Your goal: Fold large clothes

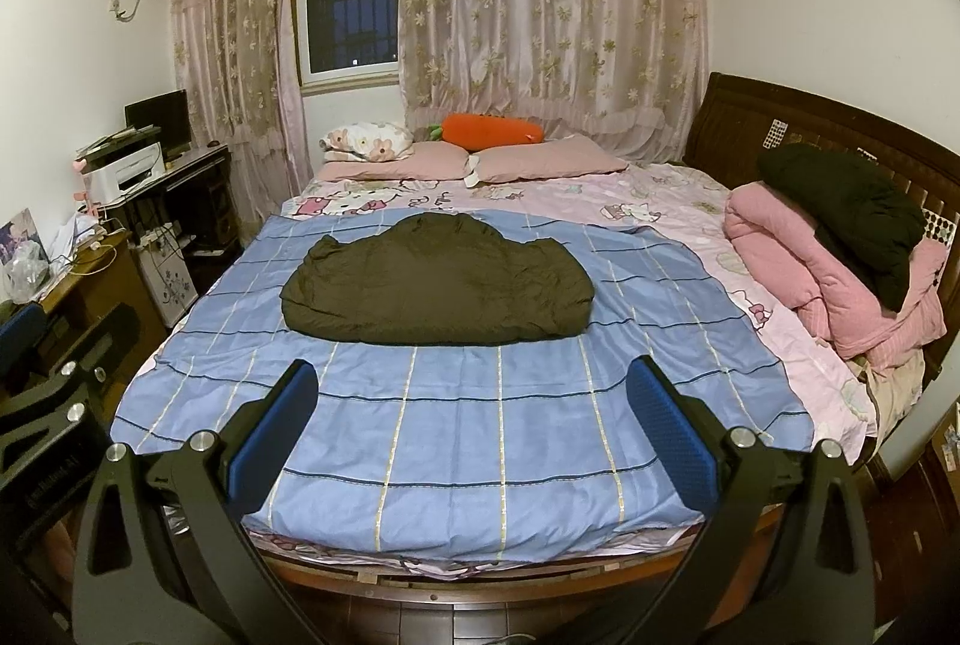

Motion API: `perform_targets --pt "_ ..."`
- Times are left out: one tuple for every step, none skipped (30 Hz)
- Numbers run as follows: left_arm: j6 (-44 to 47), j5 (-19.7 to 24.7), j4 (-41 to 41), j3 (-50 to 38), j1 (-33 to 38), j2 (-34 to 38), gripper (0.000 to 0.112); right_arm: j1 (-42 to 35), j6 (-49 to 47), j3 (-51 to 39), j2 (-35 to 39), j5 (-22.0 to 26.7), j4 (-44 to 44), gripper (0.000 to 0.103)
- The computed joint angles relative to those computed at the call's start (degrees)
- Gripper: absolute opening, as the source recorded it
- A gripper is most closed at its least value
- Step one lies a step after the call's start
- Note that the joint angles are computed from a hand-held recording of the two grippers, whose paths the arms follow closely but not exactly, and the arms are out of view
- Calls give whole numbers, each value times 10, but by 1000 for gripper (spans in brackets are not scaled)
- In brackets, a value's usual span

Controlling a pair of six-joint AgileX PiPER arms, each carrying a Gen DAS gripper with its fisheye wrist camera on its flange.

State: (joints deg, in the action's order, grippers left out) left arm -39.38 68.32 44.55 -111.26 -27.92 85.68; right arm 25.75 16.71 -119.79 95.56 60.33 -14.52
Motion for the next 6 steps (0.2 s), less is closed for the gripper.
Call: perform_targets --pt "1 1 -3 -3 2 1 101 0 1 0 0 0 -2 102" --pt "2 1 -8 -5 5 1 101 0 0 0 0 -1 -1 102" --pt "2 2 -8 -8 5 2 101 -1 -1 0 0 0 1 102" --pt "3 3 -9 -10 6 3 101 -1 -1 0 0 0 1 102" --pt "5 3 -12 -11 8 3 101 0 0 0 0 0 -1 102" --pt "5 5 -12 -14 7 5 101 -1 -1 0 0 0 1 102"
